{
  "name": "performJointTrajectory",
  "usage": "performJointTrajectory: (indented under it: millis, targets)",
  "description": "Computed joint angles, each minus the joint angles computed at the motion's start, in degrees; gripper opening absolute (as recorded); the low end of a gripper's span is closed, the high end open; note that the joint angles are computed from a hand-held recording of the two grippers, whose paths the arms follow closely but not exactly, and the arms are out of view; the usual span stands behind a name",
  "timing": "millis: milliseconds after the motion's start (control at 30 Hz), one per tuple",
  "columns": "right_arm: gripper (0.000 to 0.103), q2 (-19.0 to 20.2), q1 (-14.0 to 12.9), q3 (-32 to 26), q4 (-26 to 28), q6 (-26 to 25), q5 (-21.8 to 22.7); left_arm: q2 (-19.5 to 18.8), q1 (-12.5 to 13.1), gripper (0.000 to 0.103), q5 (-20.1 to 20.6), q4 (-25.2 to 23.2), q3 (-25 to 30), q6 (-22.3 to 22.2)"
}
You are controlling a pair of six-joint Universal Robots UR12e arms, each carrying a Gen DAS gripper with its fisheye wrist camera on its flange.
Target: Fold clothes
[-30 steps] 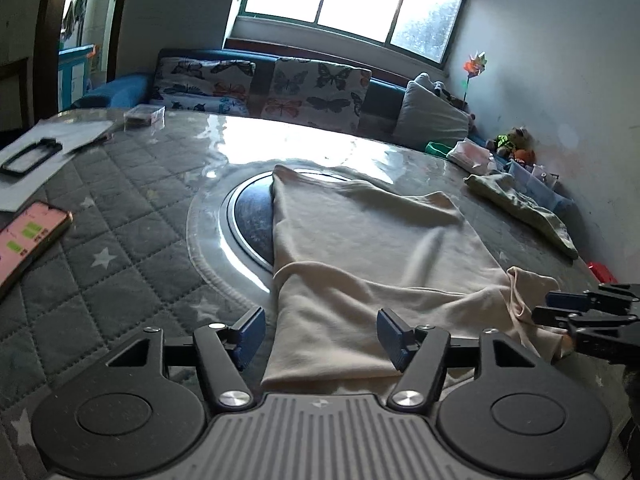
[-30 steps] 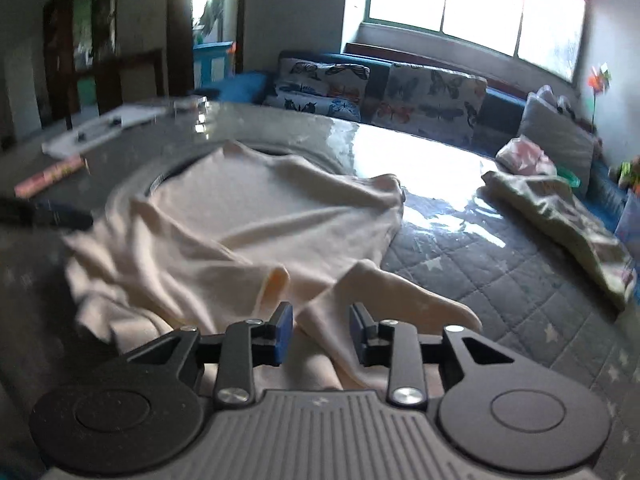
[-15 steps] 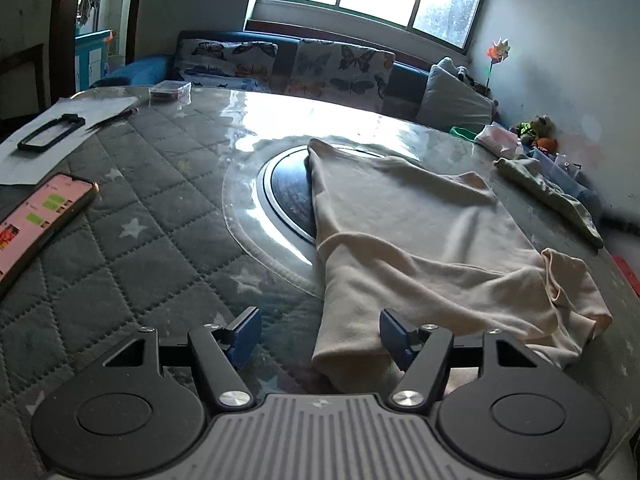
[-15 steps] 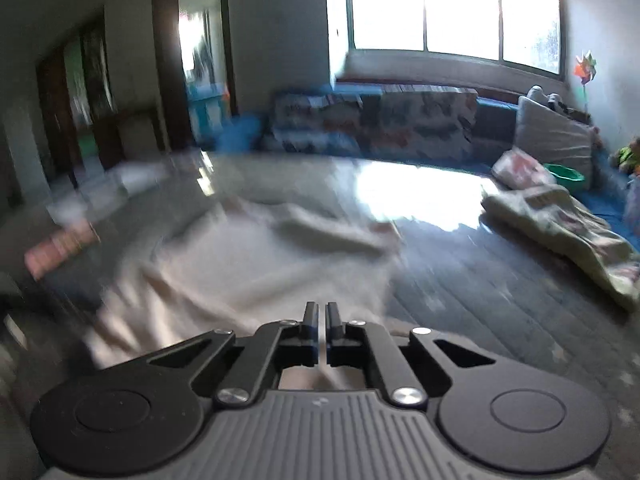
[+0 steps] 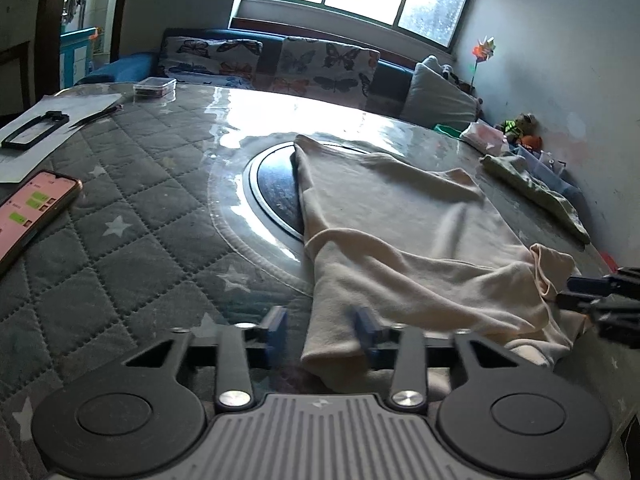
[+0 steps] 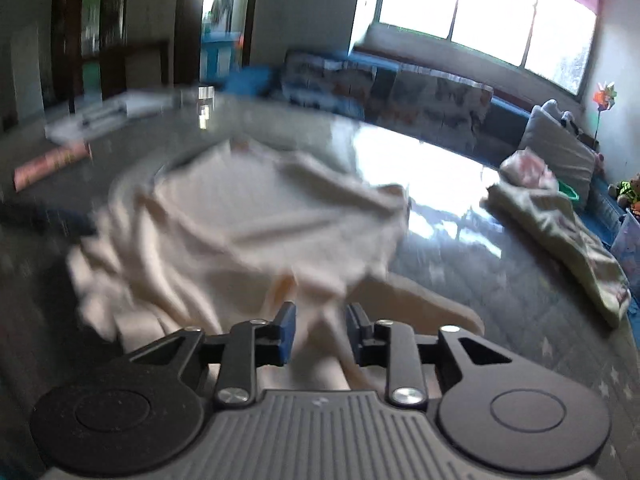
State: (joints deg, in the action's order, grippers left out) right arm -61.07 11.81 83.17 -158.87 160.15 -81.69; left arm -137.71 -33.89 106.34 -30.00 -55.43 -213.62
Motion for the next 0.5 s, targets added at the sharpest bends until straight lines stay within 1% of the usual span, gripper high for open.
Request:
performJointTrajectory:
  millis: [33, 100, 133, 233, 333, 367, 433, 500]
  targets:
    - [0.032, 0.24, 0.22, 0.24, -0.55, -1.13, -1.21, -0.05, 0.0, 0.019, -0.15, -0.08, 0.11, -0.19]
    - [0.032, 0.74, 0.63, 0.67, -1.67, -3.09, -3.43, -0.13, -0.1, 0.009, 0.31, -0.35, 0.35, -0.44]
    - [0.031, 0.95, 0.67, 0.74, -1.91, -2.94, -3.76, -0.1, -0.25, 0.006, 1.03, -0.17, 0.33, -0.45]
    - [0.03, 0.99, 0.38, 1.26, -2.76, -0.88, -2.96, 0.12, -0.68, 0.005, 2.91, 0.98, 0.06, -0.72]
    - [0.013, 0.94, 0.07, 1.43, -3.22, -0.33, -1.64, 0.25, -1.22, 0.005, 5.18, 1.78, -0.02, -0.64]
    - [0.007, 0.89, -0.04, 1.57, -3.64, -0.03, -1.18, 0.3, -1.3, 0.005, 5.39, 2.31, -0.21, -0.22]
    - [0.005, 0.78, -0.55, 1.56, -4.52, 1.81, 0.64, 0.19, -1.32, 0.005, 6.13, 1.3, 0.06, -0.58]
    - [0.004, 0.3, -1.4, 1.31, -4.55, 5.96, 4.5, 0.1, -1.23, 0.005, 5.93, 0.61, 0.15, -0.59]
